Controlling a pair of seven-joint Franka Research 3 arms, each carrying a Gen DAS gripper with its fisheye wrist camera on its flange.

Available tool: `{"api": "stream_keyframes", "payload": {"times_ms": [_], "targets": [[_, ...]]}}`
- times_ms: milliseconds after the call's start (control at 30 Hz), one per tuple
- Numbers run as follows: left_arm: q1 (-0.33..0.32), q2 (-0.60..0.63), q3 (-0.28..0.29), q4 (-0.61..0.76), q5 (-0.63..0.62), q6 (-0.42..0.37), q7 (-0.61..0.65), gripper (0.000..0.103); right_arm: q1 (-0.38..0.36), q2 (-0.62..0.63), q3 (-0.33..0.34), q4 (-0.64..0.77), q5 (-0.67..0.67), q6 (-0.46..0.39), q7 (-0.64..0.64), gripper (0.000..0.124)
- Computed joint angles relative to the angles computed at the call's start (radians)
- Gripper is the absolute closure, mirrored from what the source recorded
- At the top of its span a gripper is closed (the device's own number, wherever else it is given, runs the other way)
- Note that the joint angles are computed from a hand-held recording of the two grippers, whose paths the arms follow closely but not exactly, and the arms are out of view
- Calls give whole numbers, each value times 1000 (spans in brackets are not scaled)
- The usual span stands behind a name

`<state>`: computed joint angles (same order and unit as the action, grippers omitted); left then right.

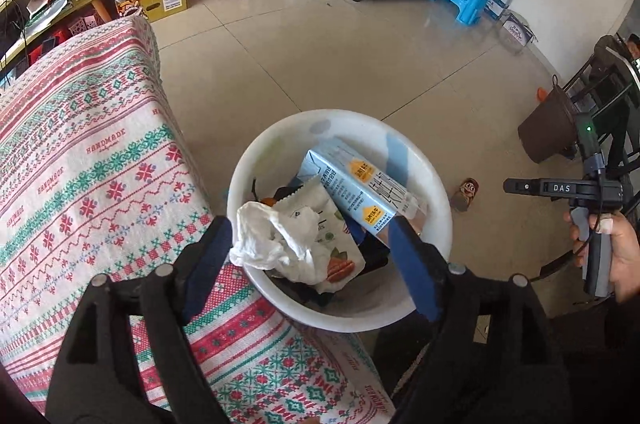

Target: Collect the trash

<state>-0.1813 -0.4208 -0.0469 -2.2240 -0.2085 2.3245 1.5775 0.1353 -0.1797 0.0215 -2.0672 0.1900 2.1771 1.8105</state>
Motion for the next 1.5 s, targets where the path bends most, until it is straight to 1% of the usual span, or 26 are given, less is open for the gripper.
{"api": "stream_keyframes", "payload": {"times_ms": [133, 233, 300, 433, 500, 567, 667, 700, 733, 767, 800, 867, 933, 1000, 1100, 1167, 1200, 1233, 1267, 1300, 1333, 1500], "targets": [[11, -28, -6, -17, 30, -11, -12, 21, -45, 0, -29, -53, -40, 41, 15, 49], [27, -49, -7, -28, 62, -27, -38, 21, -88, 27, -56, -67, -66, 53, 27, 48], [35, -64, -3, -31, 74, -50, -58, 21, -120, 50, -76, -77, -76, 77, 45, 47], [53, -90, 0, -35, 103, -83, -98, 21, -180, 139, -112, -59, -118, 110, 95, 46], [62, -96, -2, -33, 119, -97, -123, 21, -201, 196, -130, -40, -97, 132, 99, 46], [72, -95, -3, -22, 131, -113, -156, 21, -218, 261, -144, -12, -69, 172, 87, 46], [88, -95, -5, -19, 150, -109, -203, 21, -218, 373, -146, 70, -106, 216, 16, 46], [93, -95, -5, -18, 156, -110, -221, 21, -214, 416, -149, 111, -126, 204, 0, 46], [98, -93, -7, -17, 162, -111, -239, 20, -207, 465, -153, 166, -137, 172, 14, 46], [103, -90, -9, -16, 170, -111, -257, 20, -205, 503, -160, 206, -129, 145, 43, 46], [107, -84, -12, -14, 180, -113, -275, 21, -212, 529, -163, 230, -93, 134, 76, 46], [111, -71, -12, -7, 189, -116, -300, 21, -233, 562, -160, 252, 8, 135, 146, 46], [106, -52, -8, 0, 179, -111, -313, 21, -222, 587, -177, 273, 14, 110, 251, 42], [103, -35, -11, 6, 179, -99, -323, 21, -212, 600, -185, 280, 10, 108, 329, 43], [93, -12, -12, 16, 172, -83, -322, 21, -216, 600, -174, 254, 56, 123, 409, 43], [88, -8, -14, 17, 167, -77, -322, 21, -200, 596, -177, 235, 48, 124, 470, 44], [88, -7, -15, 16, 168, -72, -323, 21, -193, 591, -175, 221, 43, 131, 493, 48], [88, -9, -17, 13, 171, -70, -323, 21, -198, 583, -172, 198, 50, 155, 490, 53], [88, -13, -17, 11, 174, -68, -323, 21, -197, 579, -167, 184, 55, 169, 491, 65], [88, -17, -17, 7, 176, -66, -322, 21, -187, 575, -169, 175, 40, 178, 505, 69], [89, -23, -16, 3, 179, -68, -322, 21, -175, 566, -172, 159, 19, 198, 513, 69], [94, -52, 0, -23, 170, -64, -325, 21, -161, 530, -159, 140, -31, 211, 454, 70]]}}
